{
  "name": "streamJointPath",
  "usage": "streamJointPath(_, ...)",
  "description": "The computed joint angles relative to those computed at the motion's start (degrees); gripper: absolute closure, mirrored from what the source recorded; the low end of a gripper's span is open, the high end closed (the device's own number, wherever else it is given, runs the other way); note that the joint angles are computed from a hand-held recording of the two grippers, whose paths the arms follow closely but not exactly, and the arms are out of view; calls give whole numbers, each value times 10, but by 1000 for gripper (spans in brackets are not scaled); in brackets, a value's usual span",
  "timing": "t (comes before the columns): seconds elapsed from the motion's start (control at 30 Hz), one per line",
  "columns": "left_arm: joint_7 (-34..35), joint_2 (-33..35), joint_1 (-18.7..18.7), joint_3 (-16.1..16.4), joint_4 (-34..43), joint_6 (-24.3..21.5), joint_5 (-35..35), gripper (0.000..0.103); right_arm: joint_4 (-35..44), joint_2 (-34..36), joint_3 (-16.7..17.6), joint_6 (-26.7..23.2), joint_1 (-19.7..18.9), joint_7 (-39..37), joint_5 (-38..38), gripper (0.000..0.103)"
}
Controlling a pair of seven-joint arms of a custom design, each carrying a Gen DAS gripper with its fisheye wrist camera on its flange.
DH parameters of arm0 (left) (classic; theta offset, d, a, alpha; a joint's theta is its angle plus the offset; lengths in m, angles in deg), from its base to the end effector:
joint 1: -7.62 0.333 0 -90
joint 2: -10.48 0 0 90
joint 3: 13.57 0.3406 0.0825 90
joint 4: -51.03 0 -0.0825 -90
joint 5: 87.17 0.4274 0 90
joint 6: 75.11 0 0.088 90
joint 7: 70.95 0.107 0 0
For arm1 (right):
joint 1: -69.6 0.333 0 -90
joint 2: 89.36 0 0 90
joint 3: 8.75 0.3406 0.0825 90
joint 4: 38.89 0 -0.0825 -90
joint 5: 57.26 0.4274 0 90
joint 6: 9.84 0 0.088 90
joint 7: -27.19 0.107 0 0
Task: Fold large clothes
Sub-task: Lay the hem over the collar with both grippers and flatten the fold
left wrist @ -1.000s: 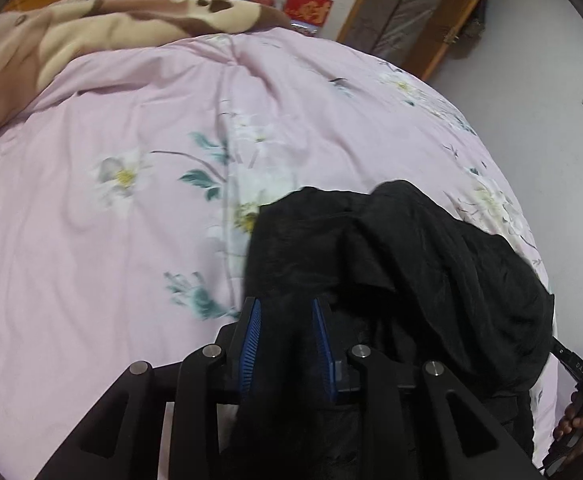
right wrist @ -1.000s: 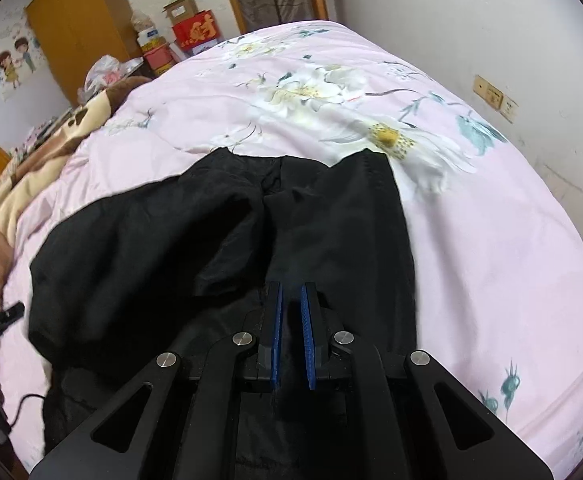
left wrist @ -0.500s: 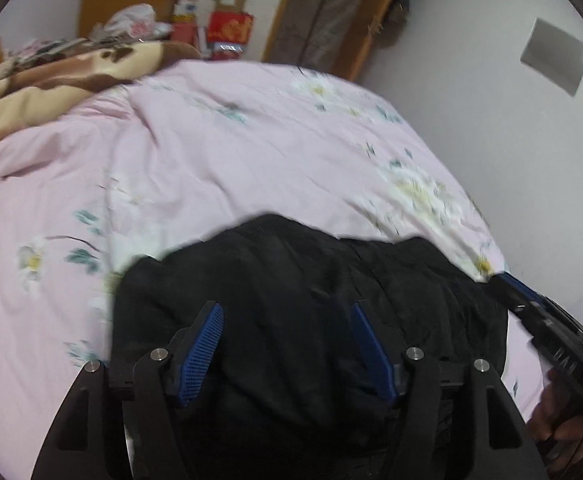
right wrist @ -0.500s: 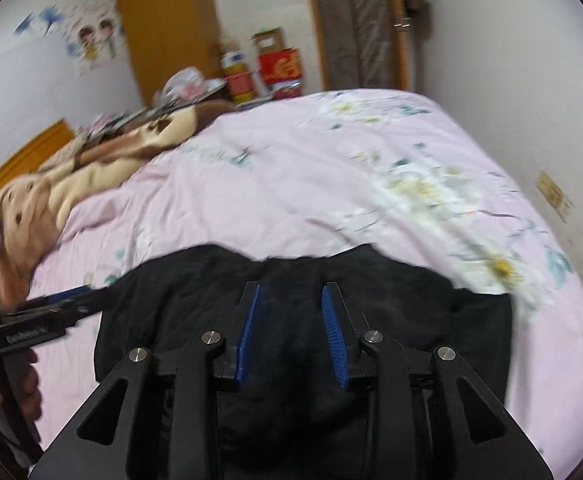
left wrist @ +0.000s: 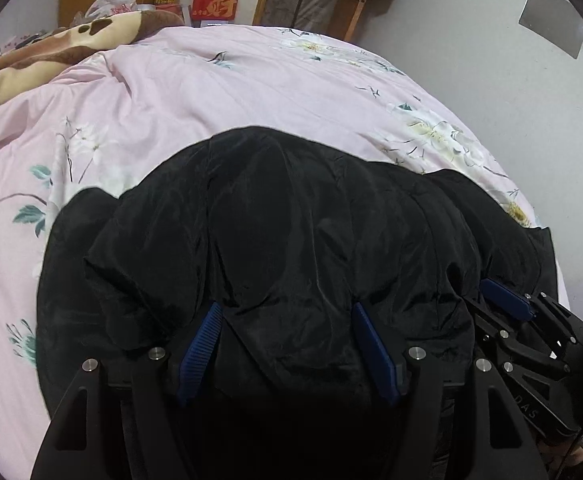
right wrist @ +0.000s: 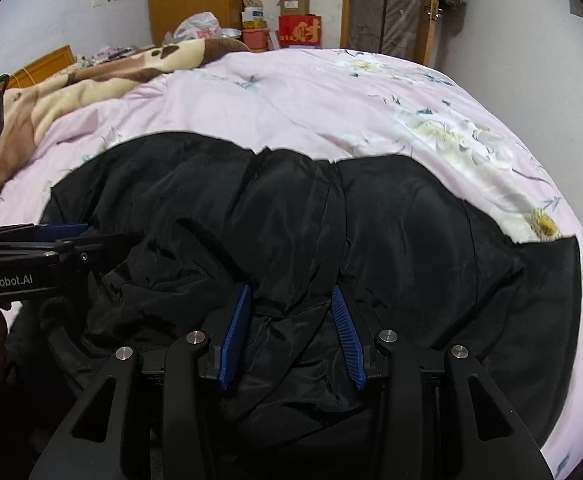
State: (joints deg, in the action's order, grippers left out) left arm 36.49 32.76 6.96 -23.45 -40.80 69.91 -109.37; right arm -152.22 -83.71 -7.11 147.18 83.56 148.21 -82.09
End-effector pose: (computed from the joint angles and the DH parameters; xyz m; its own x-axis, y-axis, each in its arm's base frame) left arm 0.7499 -0.1163 0.4737 -0.2659 -0.9299 0.2542 -0.8351 0.0904 -0.5426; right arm 0.6343 0.1936 0.4958 0.0601 -0.9977 0.0329 -0.7542 -0.0670 -0.6532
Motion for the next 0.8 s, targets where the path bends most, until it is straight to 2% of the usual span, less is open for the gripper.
streamJointPath(0.1, -2, 2, -8, 4, -7, 14, 16, 34, 10, 14, -1, -17, 5, 9, -19, 59)
streamJointPath(0.2, -2, 2, -7, 2, -14, 24, 14, 33, 9, 15, -1, -12, 3, 9, -10, 59)
streamJointPath(0.33, -31, -8, -5, 6, -7, -10, 13, 34, 10, -3, 5, -36, 2, 0, 29, 59)
streamJointPath(0.37, -35, -16, -3, 6, -9, -20, 11, 34, 3, -13, 6, -32, 3, 6, 32, 59)
streamJointPath(0.43, -17, -36, 5, 1, -25, -26, -2, 34, -28, -41, 7, 10, 2, 21, 39, 52)
streamJointPath(0.5, 0, -53, 9, -1, -47, -23, -15, 34, -53, -57, 11, 34, 1, 0, 66, 48)
streamJointPath(0.6, 1, -60, 2, 5, -69, -14, -7, 30, -51, -46, 15, 3, 4, -20, 64, 47)
streamJointPath(0.67, -22, -50, -7, 12, -65, -24, 13, 22, -48, -36, 15, -2, 4, -16, 58, 47)
streamJointPath(0.8, -30, -43, -6, 11, -61, -24, 11, 20, -39, -25, 13, -11, 7, 0, 42, 46)
